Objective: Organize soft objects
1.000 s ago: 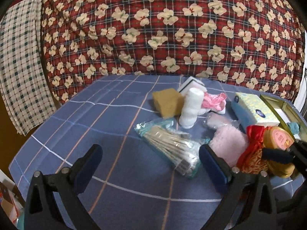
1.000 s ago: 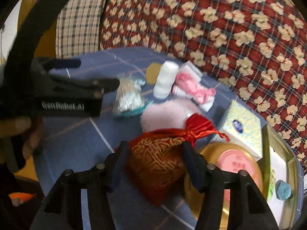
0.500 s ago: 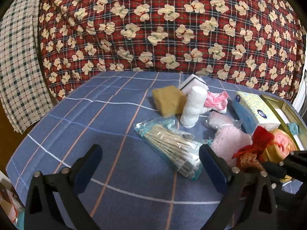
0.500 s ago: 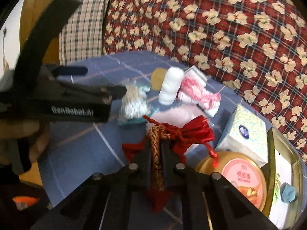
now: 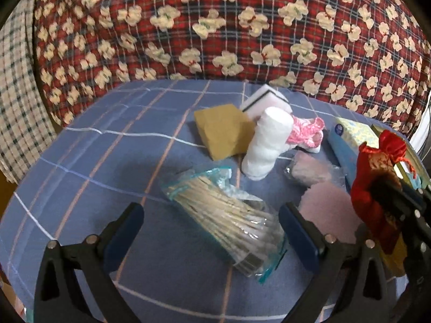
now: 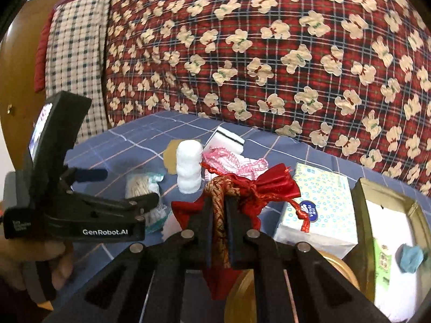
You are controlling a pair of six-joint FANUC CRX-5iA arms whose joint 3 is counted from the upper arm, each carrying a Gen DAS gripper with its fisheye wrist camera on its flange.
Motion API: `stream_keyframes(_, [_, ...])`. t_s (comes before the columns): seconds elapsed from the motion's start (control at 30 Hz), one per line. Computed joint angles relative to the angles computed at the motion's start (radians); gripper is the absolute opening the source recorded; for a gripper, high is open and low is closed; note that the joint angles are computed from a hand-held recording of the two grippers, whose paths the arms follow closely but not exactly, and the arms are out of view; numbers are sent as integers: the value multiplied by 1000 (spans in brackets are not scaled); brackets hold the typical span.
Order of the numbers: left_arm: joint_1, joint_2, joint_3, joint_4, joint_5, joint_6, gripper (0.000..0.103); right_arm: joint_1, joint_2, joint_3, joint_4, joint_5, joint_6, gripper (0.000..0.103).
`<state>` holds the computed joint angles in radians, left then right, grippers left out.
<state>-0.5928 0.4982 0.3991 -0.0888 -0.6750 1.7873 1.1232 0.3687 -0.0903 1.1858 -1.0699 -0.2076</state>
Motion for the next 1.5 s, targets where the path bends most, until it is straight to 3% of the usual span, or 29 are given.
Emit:
stream_keyframes(0.1, [-2, 17, 24, -3, -11, 11, 100, -8, 4, -1, 13, 14, -25, 9])
stream_keyframes(0.2, [-5, 50, 69, 15, -56, -20, 90, -12, 13, 4, 37, 8, -37, 9])
stream_keyframes(0.3, [-4, 60, 80, 32, -70, -39, 87, -23, 23, 16, 40, 13, -42, 9])
stream_keyframes(0.57, [-9, 61, 69, 67, -63, -105, 54, -30, 8, -15, 78, 16, -116, 9])
stream_keyframes(0.77, [-25, 53, 76, 7, -55, -80, 41, -22, 17, -12, 110, -16, -122, 9])
stream_keyframes(1.07, [-29, 15, 23, -28, 23, -43, 36, -33, 8, -13, 78, 24, -113, 9])
stream_keyframes(1.5, [-29, -36, -43, -82, 123, 33, 36, -31, 0, -38, 131, 18, -160, 9])
